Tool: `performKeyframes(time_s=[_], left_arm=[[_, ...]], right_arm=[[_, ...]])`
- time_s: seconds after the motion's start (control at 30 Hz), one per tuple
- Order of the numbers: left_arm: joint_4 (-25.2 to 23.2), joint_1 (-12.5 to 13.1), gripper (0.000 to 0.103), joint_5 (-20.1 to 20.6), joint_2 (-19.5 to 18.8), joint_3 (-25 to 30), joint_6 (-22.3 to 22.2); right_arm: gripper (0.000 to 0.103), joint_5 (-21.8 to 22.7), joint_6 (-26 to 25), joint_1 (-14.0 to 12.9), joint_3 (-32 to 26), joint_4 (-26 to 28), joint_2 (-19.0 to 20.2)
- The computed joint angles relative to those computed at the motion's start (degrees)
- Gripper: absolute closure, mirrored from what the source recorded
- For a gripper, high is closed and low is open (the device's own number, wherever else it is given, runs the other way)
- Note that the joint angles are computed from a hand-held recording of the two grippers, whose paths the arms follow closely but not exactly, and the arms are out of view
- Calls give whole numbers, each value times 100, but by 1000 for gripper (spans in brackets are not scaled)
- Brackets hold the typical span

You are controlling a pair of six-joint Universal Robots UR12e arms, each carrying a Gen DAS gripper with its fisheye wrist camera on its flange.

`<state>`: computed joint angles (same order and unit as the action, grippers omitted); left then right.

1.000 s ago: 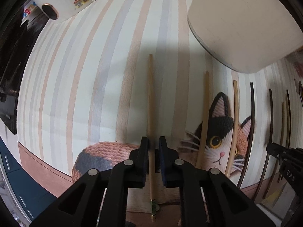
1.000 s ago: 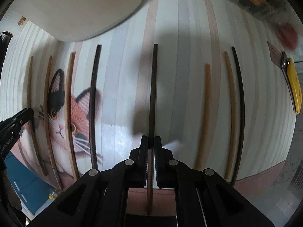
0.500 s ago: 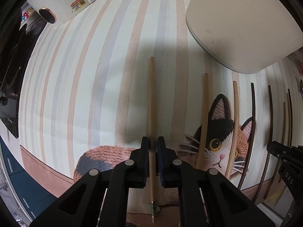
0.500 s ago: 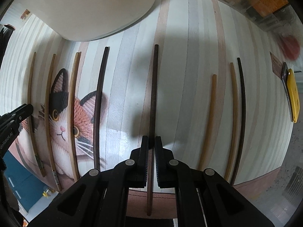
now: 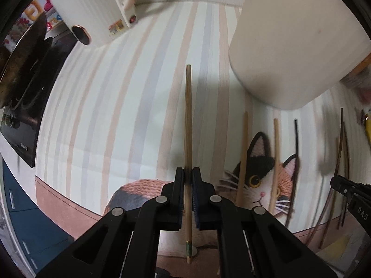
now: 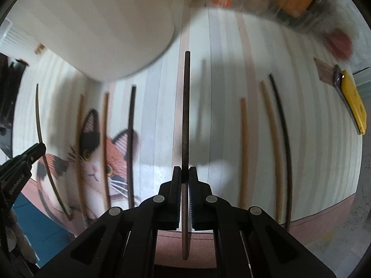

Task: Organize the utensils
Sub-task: 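Lift both held chopsticks upright and carry them over the beige holder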

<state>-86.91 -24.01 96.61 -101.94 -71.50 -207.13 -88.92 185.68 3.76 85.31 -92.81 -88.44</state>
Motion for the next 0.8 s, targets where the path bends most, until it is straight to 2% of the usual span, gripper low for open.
performKeyframes(time_s=[0.2, 0.37, 0.8], left_arm=[[352, -12, 99, 187, 230, -81, -112], [667, -50, 99, 416, 351, -36, -368], [1257, -134, 99, 965, 293, 367, -281]], right_arm=[[97, 206, -116, -70, -23, -355, -182], [97, 273, -250, -94, -88, -676, -258], [98, 541, -421, -136, -420, -1173, -263]])
